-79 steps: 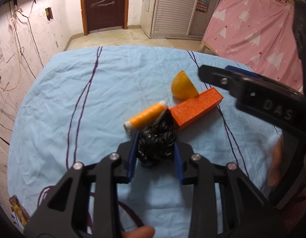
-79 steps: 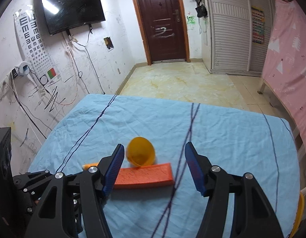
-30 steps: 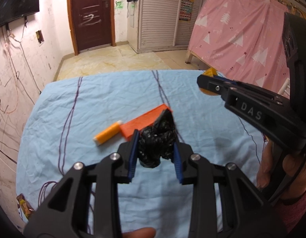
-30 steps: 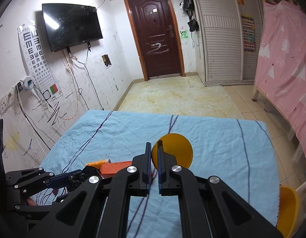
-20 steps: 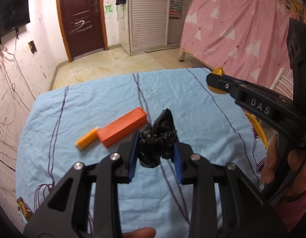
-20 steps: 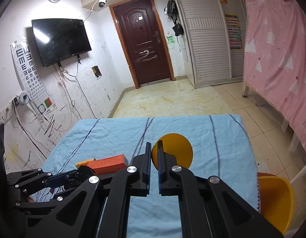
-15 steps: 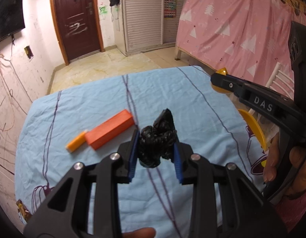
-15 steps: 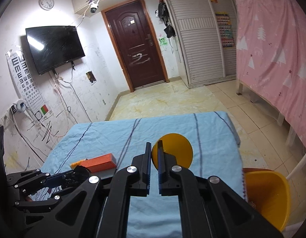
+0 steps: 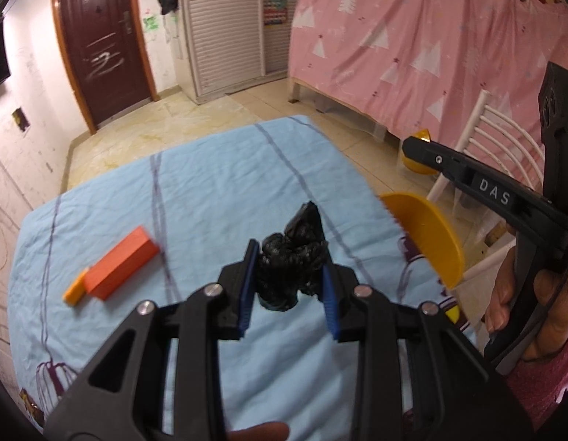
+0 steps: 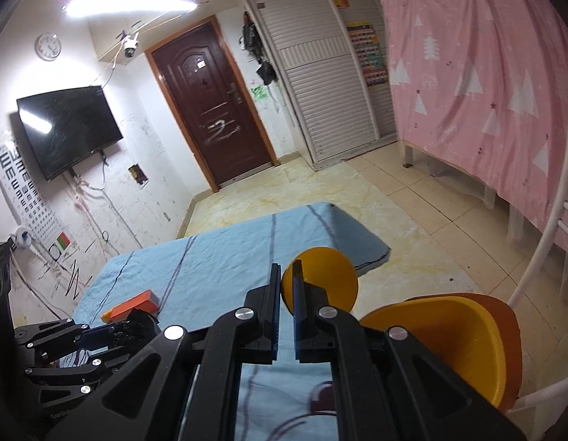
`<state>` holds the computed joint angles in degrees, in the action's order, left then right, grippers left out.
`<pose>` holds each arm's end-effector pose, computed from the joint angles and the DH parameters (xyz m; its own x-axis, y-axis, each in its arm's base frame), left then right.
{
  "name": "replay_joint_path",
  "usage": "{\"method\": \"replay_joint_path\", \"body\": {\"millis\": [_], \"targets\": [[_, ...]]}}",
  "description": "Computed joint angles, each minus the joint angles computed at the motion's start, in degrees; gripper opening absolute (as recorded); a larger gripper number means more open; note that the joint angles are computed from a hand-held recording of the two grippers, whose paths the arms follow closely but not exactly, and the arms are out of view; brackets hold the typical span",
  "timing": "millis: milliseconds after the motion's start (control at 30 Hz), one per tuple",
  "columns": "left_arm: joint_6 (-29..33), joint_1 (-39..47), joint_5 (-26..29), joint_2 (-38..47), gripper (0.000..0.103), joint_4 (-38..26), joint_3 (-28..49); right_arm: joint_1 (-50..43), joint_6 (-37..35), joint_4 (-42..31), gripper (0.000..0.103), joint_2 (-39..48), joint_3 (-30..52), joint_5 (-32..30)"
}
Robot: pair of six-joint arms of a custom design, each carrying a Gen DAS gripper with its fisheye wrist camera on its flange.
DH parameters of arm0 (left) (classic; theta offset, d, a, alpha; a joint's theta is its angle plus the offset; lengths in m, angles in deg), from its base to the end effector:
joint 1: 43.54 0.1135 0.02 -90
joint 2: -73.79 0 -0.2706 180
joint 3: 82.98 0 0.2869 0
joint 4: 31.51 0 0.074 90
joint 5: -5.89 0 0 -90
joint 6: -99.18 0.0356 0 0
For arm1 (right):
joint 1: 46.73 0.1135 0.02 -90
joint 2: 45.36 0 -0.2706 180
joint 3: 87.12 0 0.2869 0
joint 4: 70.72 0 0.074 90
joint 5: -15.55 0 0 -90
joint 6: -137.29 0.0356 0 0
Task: Collect trash
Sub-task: 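Carry the black bag and yellow cup over the yellow bin and open both tools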
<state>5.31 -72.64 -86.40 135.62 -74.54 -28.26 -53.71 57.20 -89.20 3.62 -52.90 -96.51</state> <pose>0.2167 -0.1190 0.2324 -0.7005 0.3127 -0.6415 0.4172 0.9087 -0.0127 0.2094 -0.0122 0.1859 -0.5702 0.2305 -0.7885 -0.1026 0.9323 0.3467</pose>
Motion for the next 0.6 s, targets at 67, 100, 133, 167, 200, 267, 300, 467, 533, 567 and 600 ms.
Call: {"method": "replay_joint_path", "body": {"millis": [67,100,133,167,200,267,300,467,533,567,600], "targets": [[-0.9,-2.6,-1.0,2.0,0.029,0.6,1.2,-4.6,-1.0,-0.1,0.000,0.1,-0.3,-2.8],[-1.4,-3.8,-1.5,2.8,0.030,0.9,1.5,-6.2,-1.3,-0.2,0.000,0.1,-0.4,-3.7],[-1.9,-4.9,-1.9,3.6,0.030,1.2,1.9,-7.9,-1.6,-0.3,0.000,0.2,-0.3,-4.7],[-2.3,-6.0,-2.1,4.5,0.029,1.3,2.6,-10.2,-2.2,-0.4,0.000,0.5,-0.2,-6.2],[-2.8,-7.2,-2.1,5.7,0.029,1.7,3.3,-12.0,-2.9,-0.7,0.000,0.7,-0.1,-7.3],[-3.7,-9.3,-2.3,7.9,0.029,2.3,4.7,-14.9,-4.2,-1.2,0.000,1.1,0.1,-8.5],[-4.2,-10.6,-2.4,9.1,0.030,2.9,5.5,-16.1,-4.9,-1.6,0.000,1.5,0.4,-9.1],[-5.1,-15.7,-3.3,15.1,0.030,5.4,9.2,-21.4,-6.8,-1.8,0.000,4.2,1.4,-10.8],[-5.3,-17.0,-3.7,17.5,0.030,6.2,10.7,-22.2,-7.2,-1.8,0.000,6.0,1.9,-10.4],[-5.3,-17.4,-3.8,18.9,0.030,6.7,11.5,-22.6,-7.6,-1.9,0.000,7.5,2.4,-10.3],[-5.2,-17.7,-3.8,20.3,0.030,6.9,12.5,-22.7,-7.5,-2.0,0.000,8.5,2.7,-10.2]]}}
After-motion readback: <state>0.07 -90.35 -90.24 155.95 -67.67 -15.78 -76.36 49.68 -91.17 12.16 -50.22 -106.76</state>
